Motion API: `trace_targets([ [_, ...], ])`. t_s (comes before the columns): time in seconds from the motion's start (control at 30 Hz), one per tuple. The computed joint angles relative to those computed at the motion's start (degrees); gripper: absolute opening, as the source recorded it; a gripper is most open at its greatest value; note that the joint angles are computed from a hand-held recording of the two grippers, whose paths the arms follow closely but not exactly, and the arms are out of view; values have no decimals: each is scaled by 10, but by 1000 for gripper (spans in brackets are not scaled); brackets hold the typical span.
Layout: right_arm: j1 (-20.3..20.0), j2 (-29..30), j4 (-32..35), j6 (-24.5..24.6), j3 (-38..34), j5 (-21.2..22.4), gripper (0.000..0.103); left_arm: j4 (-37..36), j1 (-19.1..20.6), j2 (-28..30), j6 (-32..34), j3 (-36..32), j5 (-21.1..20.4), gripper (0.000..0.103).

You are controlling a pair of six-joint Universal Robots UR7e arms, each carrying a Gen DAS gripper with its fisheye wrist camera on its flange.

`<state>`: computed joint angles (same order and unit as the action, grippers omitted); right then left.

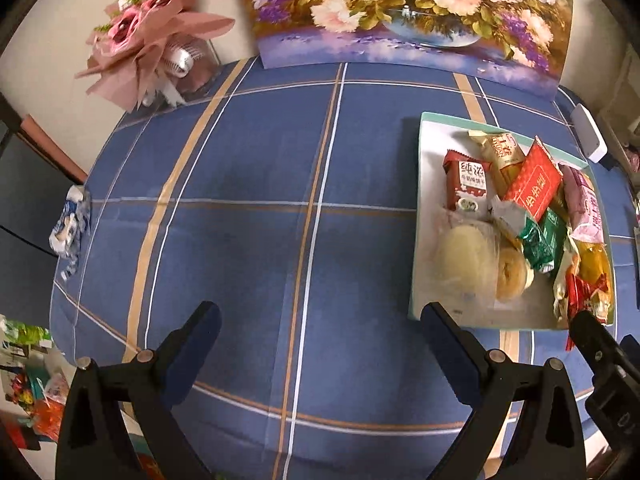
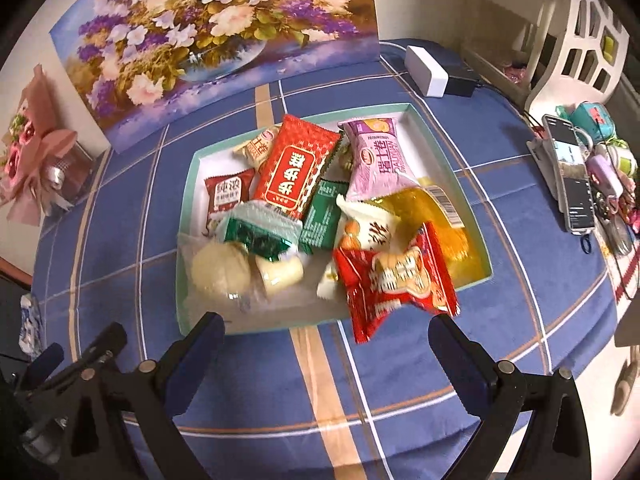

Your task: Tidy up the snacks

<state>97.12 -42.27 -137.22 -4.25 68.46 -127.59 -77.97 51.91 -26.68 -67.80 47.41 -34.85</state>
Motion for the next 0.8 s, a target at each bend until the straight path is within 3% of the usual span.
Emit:
trace_targets([
  [0.37, 7, -23, -34, -20, 51, -6, 103, -71, -8, -60, 0, 102, -12, 100],
  [0.8, 7, -15, -36, -32, 39, -15, 103, -96, -5, -65, 18, 110, -22, 100],
])
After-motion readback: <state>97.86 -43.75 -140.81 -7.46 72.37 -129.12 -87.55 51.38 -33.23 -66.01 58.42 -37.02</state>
